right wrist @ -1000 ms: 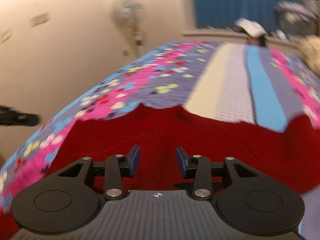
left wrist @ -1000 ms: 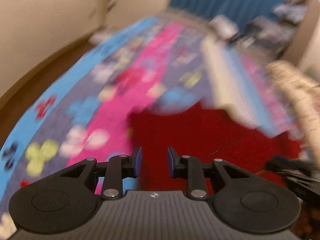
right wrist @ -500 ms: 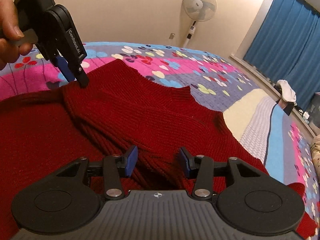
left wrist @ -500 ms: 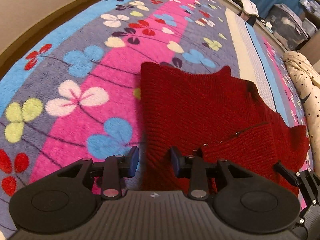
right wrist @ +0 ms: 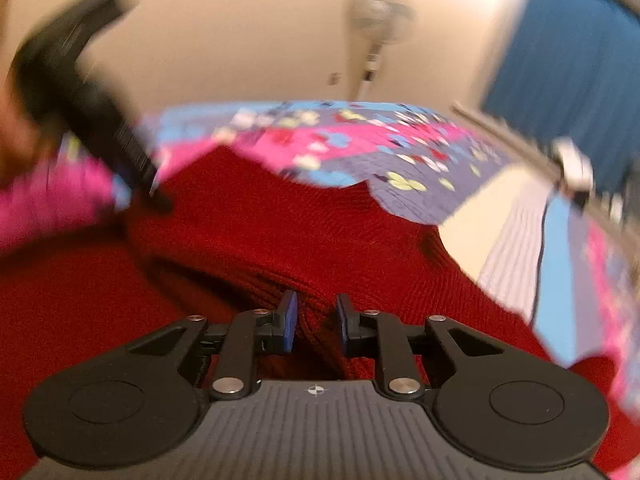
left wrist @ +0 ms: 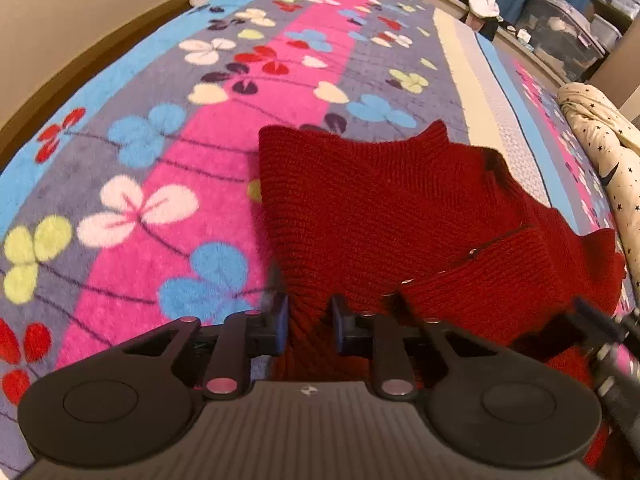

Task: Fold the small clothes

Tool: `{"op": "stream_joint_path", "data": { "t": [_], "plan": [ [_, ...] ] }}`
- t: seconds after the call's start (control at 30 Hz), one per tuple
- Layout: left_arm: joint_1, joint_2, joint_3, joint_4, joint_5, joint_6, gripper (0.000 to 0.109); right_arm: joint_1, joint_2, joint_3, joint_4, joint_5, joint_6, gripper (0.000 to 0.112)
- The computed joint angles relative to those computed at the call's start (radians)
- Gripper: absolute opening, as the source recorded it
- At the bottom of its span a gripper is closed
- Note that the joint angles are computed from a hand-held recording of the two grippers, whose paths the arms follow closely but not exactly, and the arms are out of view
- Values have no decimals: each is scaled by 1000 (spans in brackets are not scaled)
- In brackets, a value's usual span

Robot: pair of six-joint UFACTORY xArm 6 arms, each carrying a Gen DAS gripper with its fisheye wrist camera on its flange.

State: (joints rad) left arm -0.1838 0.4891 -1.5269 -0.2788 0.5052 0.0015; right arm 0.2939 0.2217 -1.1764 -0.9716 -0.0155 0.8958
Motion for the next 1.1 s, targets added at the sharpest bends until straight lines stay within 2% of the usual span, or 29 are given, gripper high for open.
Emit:
{"op": "stream_joint_path", "data": {
  "t": [0.1, 0.17, 0.23, 0.3, 0.4, 0.47, 0.5, 0.57, 0.63, 0.7, 0.77, 0.87, 0.9, 0.97, 1.03, 1.1],
  "plan": [
    [4, -5, 1, -15, -7, 1, 22, -63, -17, -6, -38, -16, 300, 14],
    [3, -3, -1, -9, -5, -1, 22, -98, -46, 9, -17, 57, 509, 0],
    [2, 1, -6, 9, 1, -8, 22, -118, -64, 38, 55, 154, 618, 0],
    [2, 7, -15, 17, 10, -16, 23, -128, -60, 68, 220, 192, 560, 4],
    [6, 14, -26, 5, 20, -19, 24, -133, -59, 124, 534, 172, 392, 4],
    [5, 15, -27, 8, 17, -20, 24, -129, -64, 141, 618, 163, 366, 6],
    [3, 14, -24, 16, 13, -24, 25, -133, -68, 149, 600, 148, 398, 6],
    [1, 14, -24, 27, 12, -29, 25, -145, -80, 151, 476, 138, 519, 7],
    [0, 13, -24, 31, 13, -28, 25, -159, -87, 154, 363, 96, 594, 18],
    [0, 16, -27, 37, 16, -25, 25, -157, -69, 126, 291, 42, 596, 39],
    [0, 18, -30, 40, 18, -27, 25, -150, -40, 88, 215, -24, 541, 46],
    [-3, 16, -26, 50, 14, -28, 26, -121, -8, 3, -73, -40, 572, 50],
    [-4, 14, -24, 52, 13, -28, 26, -105, 5, -22, -129, -33, 556, 54],
    [-5, 13, -22, 57, 11, -27, 26, -71, 26, -46, -145, -14, 450, 55],
    [-4, 13, -21, 56, 10, -24, 26, -34, 38, -43, -32, 25, 253, 54],
    [-4, 14, -22, 57, 11, -26, 26, -7, 32, -33, 38, 103, 137, 45]
  ]
}}
